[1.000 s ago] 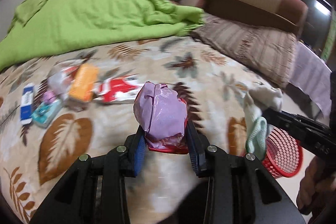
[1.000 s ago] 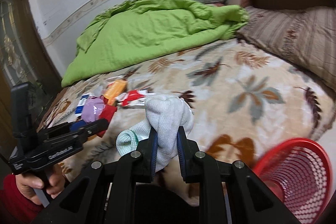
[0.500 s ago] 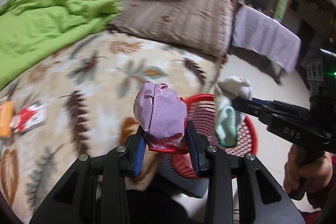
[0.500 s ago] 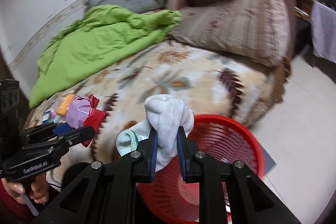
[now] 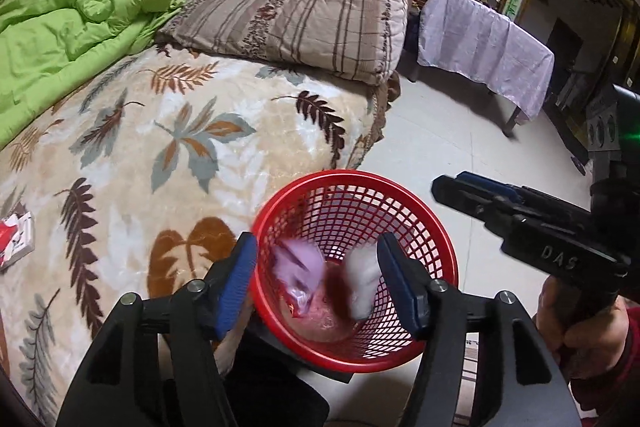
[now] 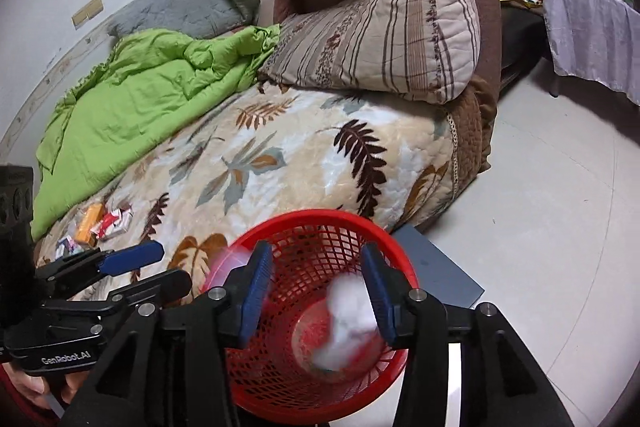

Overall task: Collect trash
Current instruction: 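Carry both items over the red basket and open both tools, then move both open tools back over the trash on the bed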

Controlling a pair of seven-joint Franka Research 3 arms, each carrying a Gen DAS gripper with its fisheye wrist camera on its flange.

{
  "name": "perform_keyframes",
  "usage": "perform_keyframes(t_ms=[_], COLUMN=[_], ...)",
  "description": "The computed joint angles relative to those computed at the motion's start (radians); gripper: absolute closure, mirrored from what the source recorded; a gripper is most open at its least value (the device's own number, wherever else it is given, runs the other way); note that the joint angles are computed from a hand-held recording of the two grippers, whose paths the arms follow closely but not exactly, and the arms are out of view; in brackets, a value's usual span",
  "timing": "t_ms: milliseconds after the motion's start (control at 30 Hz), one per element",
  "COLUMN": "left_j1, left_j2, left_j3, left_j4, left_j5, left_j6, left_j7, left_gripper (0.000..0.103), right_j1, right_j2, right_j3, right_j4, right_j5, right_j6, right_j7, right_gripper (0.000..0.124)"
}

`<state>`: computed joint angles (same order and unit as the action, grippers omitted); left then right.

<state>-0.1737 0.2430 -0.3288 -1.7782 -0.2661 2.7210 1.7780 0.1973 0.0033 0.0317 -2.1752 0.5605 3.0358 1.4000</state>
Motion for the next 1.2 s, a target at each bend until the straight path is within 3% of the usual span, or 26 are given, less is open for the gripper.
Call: perform_keyframes(t_ms=[233,467,600,733,967,1200], left_j1=[0.005,0.008,0.052,0.132,0.247,0.313], left_j2=[-0.100,-0.287,-0.400,-0.475,-0.570,-0.569], left_j3=[0.031,0.130,0.179,0.192,0.234,0.256], left_j4=[-0.093,-0.285,-0.397,-0.460,-0.538,-0.551], left_j5=[0.000,0.183,0.279,0.410,0.508,0.561], left_j6=[0.046,0.123,0.153,0.160,0.148,0.134], left_j7=[-0.048,-0.259,-0.404,-0.555,-0.727,-0.821], left_gripper=[0.040,0.035,0.033,0.032,0.030,0.029], right_j1=[0.023,0.077,0.120,0.144,0.179,0.197], right_j2=[0.003,0.031,0.061,0.118,0.195,0.275], right_j3=[0.017,0.077,0.108,0.119,0.126,0.153], right_j4=[0.044,0.136,0.212,0.312,0.444,0.552], right_j5=[0.158,0.392,0.414,0.352,0.135,0.041], right_j6=[-0.007,-0.043,-0.071,-0.155,-0.262,-0.274], right_j7=[-0.158,-0.463,-0.557,-0.485,-0.311,-0.298], right_gripper=[0.070,0.069,0.069,0.069,0.069,0.058])
